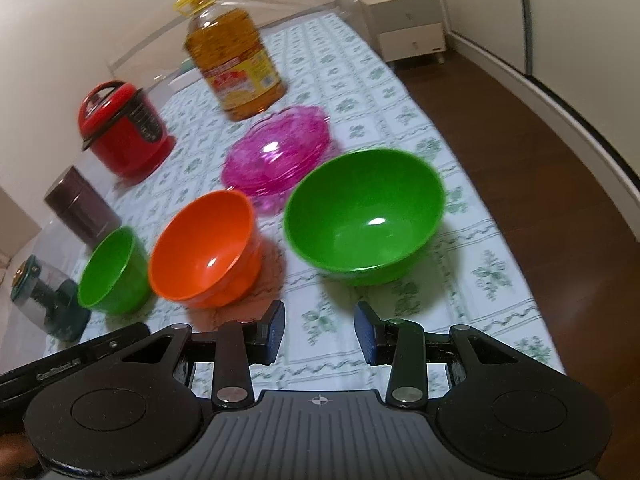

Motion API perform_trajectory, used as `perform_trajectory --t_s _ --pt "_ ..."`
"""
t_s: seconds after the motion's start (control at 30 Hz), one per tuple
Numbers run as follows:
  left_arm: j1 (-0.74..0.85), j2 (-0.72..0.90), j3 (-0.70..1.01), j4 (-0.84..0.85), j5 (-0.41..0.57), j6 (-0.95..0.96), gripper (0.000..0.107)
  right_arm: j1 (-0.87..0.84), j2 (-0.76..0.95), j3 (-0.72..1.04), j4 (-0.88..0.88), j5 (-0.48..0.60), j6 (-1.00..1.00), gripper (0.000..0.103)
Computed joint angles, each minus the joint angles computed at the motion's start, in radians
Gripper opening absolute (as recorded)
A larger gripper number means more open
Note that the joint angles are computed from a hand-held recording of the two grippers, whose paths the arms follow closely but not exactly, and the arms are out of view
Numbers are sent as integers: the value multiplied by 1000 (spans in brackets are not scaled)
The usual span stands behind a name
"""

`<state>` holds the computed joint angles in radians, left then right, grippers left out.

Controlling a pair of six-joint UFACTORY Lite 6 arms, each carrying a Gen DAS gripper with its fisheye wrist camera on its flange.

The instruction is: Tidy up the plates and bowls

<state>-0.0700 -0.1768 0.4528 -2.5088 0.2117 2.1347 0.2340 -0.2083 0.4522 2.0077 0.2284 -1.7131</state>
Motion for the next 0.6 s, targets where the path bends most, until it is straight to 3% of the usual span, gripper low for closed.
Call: perform_trajectory --t_s 0.3,0.6 --pt "-169 207 161 -331 53 239 26 -160 -5 -3 -46 31 -13 39" --pt "-263 471 387 -534 98 381 26 -323 167 109 -64 129 -89 39"
